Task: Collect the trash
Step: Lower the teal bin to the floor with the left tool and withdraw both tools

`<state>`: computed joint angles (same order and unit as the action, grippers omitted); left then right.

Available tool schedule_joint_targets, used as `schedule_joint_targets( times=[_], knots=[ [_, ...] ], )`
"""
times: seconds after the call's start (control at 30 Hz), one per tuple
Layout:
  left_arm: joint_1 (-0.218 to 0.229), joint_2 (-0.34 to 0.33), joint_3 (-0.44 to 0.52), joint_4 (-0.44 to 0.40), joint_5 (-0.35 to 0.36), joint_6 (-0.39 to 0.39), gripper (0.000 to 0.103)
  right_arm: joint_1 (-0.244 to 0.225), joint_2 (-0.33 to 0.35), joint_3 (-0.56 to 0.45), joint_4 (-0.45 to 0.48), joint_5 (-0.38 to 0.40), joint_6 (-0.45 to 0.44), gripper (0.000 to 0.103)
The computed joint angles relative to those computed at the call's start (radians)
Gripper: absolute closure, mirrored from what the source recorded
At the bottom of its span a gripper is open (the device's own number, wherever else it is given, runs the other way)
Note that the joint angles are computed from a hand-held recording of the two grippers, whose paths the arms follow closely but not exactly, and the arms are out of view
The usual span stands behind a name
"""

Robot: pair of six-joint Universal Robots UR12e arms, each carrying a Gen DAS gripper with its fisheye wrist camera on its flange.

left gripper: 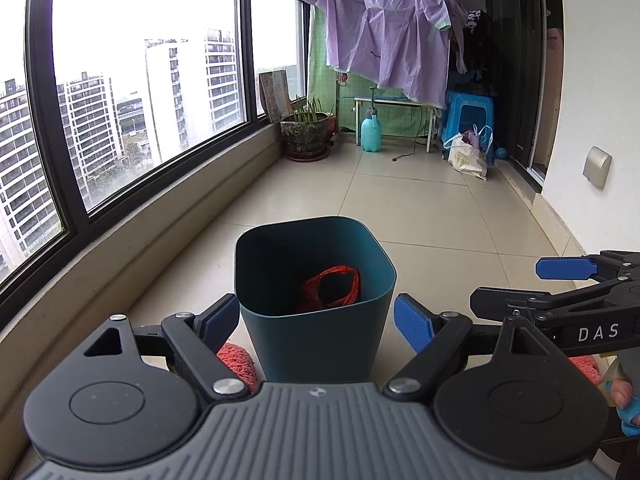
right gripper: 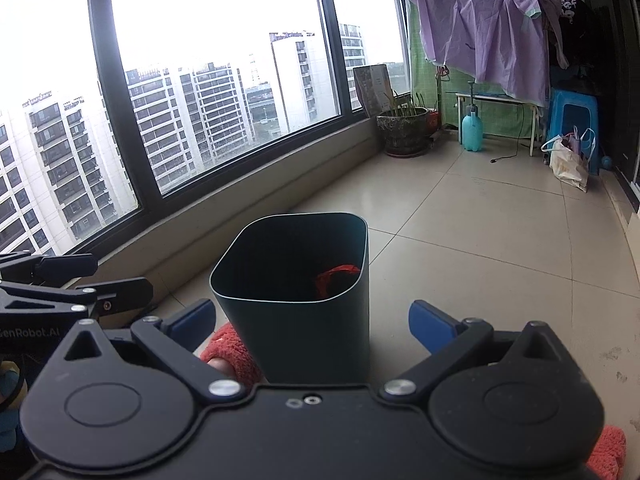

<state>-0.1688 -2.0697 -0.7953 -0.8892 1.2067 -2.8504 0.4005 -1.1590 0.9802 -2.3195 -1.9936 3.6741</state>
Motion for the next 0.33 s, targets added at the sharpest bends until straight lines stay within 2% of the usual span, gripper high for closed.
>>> schedule_joint_targets(
  times=[0.33],
  knots=[
    [0.001, -0.006, 0.016, -0.033, -0.010, 0.000, 0.018, -0.001, -0.001, -0.004, 0.008, 0.008, 0.001, 0.000]
  ],
)
